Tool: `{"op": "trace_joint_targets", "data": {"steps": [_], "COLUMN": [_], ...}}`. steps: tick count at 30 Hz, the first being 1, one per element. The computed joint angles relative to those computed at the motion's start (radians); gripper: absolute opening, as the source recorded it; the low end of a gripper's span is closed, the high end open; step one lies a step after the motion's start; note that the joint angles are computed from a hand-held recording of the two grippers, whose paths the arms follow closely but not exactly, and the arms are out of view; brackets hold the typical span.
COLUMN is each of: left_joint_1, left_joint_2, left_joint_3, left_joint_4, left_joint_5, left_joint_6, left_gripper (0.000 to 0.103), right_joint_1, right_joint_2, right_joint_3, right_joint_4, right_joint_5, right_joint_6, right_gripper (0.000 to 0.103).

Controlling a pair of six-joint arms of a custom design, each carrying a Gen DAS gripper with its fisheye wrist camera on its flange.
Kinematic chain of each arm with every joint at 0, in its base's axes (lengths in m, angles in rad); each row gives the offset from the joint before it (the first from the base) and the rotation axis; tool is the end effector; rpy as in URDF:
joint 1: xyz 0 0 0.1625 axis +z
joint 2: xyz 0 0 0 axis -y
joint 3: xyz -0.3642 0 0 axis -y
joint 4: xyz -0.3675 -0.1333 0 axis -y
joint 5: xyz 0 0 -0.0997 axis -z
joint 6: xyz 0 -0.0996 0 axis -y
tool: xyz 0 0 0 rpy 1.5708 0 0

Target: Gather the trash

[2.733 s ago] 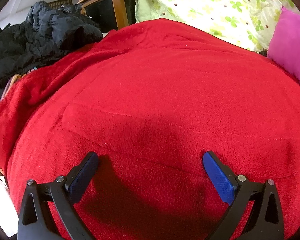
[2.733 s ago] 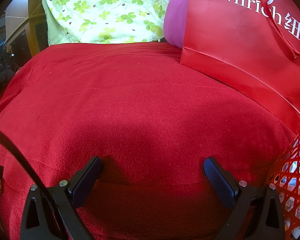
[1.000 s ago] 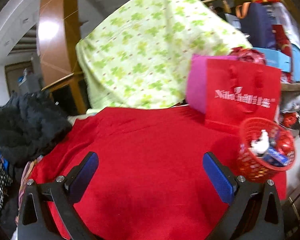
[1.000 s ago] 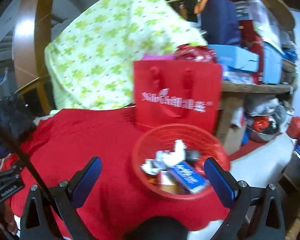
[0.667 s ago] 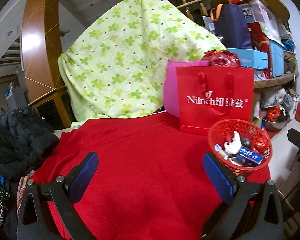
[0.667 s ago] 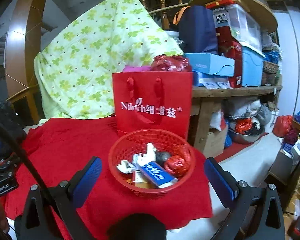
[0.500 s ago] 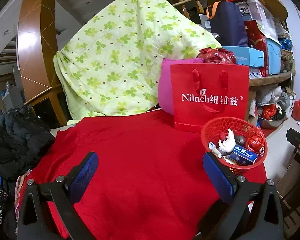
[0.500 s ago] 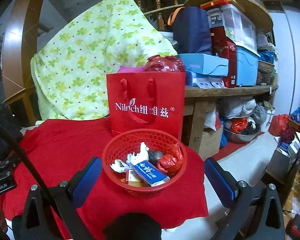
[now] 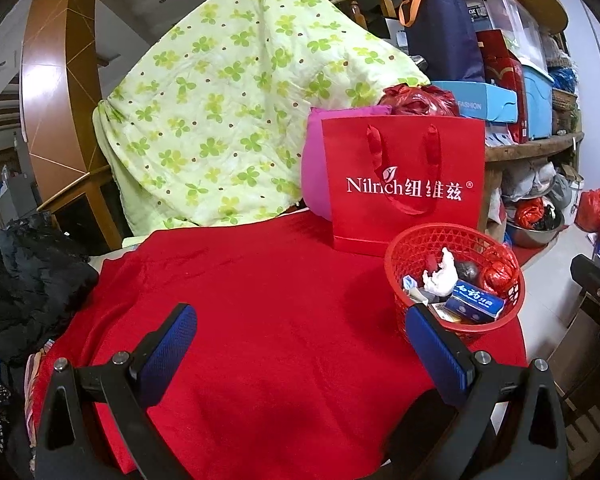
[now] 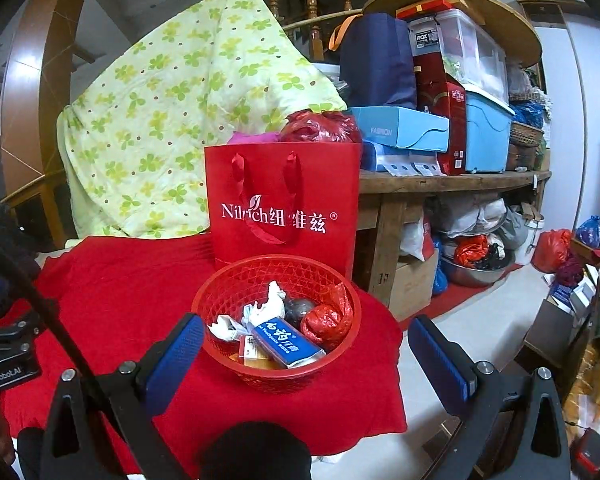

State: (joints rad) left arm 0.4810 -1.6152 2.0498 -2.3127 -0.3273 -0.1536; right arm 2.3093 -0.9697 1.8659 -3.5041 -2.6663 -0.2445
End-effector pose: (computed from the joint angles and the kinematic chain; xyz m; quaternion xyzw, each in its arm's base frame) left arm -0.2687 -0.3970 0.3712 0.2829 0.7571 -0.4364 0.3954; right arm 0.3868 -0.3585 0.2385 0.1224 -0.7755 0.5209 0.3351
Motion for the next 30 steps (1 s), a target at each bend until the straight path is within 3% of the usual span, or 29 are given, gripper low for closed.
{"op": "trace_joint_targets", "data": {"steps": [30], "left_joint_1": [-0.015], "left_joint_2": [-0.006], "left_joint_3": [0.005], "left_joint_4": [-0.020], "left_joint_5": [-0.033], "left_joint_6": [0.054], "left_gripper": [0.103], "right_joint_1": [0.004], "right_joint_2": [-0.017], "right_joint_3": [0.019], "right_joint_4": [0.034], "right_joint_5": [0.032], "right_joint_6": [0.035], "right_gripper": [0.103]}}
